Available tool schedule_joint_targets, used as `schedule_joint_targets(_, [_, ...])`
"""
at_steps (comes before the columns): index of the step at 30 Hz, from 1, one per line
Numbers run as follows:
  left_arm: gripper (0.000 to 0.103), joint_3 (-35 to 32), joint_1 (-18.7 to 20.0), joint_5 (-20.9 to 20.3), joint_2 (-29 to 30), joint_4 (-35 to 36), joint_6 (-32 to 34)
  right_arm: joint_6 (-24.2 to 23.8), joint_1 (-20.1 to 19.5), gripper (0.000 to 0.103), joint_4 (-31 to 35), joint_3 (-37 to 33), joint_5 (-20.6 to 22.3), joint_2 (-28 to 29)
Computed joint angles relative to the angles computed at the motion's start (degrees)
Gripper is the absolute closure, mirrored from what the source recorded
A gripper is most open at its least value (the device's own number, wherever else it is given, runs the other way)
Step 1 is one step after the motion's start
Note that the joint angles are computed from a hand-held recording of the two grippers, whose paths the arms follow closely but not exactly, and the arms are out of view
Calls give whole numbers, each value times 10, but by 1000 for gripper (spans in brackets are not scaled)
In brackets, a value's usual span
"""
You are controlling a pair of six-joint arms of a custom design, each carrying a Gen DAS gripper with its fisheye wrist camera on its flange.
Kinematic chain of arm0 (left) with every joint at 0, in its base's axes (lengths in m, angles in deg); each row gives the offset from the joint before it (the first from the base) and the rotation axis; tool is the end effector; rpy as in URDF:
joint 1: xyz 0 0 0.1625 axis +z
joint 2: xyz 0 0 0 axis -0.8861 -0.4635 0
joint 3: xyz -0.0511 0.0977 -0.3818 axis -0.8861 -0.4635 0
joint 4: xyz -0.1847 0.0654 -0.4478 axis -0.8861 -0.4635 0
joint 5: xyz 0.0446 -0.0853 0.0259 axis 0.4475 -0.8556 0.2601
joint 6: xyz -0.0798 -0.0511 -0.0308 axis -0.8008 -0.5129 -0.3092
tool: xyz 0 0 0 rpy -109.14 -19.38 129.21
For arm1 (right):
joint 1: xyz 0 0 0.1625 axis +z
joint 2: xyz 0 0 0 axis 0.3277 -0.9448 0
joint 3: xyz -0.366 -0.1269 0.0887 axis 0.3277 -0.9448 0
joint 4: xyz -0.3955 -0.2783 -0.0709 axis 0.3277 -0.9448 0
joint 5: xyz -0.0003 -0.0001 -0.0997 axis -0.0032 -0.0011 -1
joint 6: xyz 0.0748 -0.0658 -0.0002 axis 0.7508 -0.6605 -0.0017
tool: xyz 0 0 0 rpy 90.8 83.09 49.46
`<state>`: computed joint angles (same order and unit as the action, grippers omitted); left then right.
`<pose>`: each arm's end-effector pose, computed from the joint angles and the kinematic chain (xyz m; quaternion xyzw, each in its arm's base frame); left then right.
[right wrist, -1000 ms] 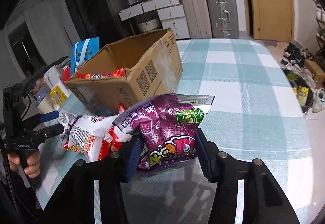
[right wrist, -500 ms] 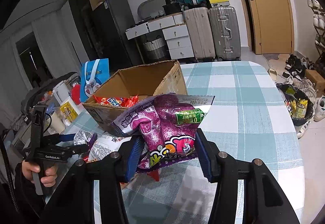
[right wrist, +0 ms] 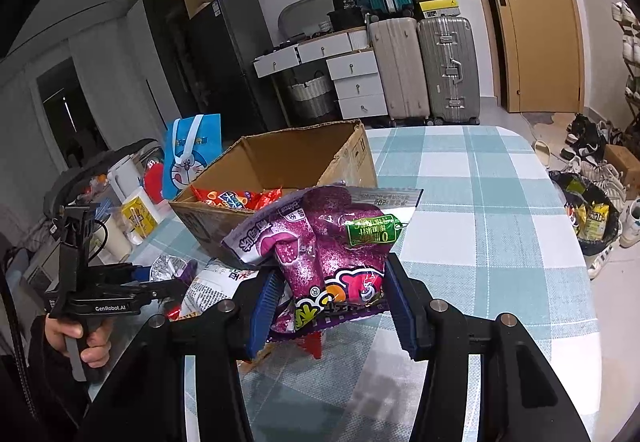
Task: Organize snacks
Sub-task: 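Carry both bags over the SF box and open both grippers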
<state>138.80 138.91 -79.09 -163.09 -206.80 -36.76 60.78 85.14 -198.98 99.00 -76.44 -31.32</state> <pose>0.0721 -0.4823 0.1993 0.1650 0.9080 -0.2914 0.2518 0.2342 -0.4914 -0.0230 0.2426 -0.8951 0.3410 0.1537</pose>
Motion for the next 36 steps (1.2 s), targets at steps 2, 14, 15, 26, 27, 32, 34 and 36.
schedule_joint_targets(2, [60, 4, -4, -1, -6, -4, 3, -2, 0, 52, 0, 0, -2, 0])
schedule_joint_targets(14, [61, 21, -17, -2, -34, -22, 2, -7, -2, 52, -15, 4, 4, -2])
schedule_joint_targets(15, [61, 24, -20, -2, -38, -27, 4, -8, -2, 52, -15, 4, 4, -2])
schedule_joint_targets(26, [61, 41, -37, -21, -80, -40, -1, -13, 2, 52, -21, 5, 7, 0])
schedule_joint_targets(27, [61, 42, -39, -21, -82, -43, -1, -13, 2, 52, -23, 5, 7, 0])
schedule_joint_targets(32, [61, 41, -43, -24, -91, -53, -7, -10, 4, 52, -29, 5, 14, 0])
schedule_joint_targets(34, [61, 41, -47, -23, -93, -58, -8, -4, 2, 52, -26, 6, 20, -2])
schedule_joint_targets(36, [61, 38, -50, -20, -91, -58, -11, 0, 2, 52, -24, 8, 26, -6])
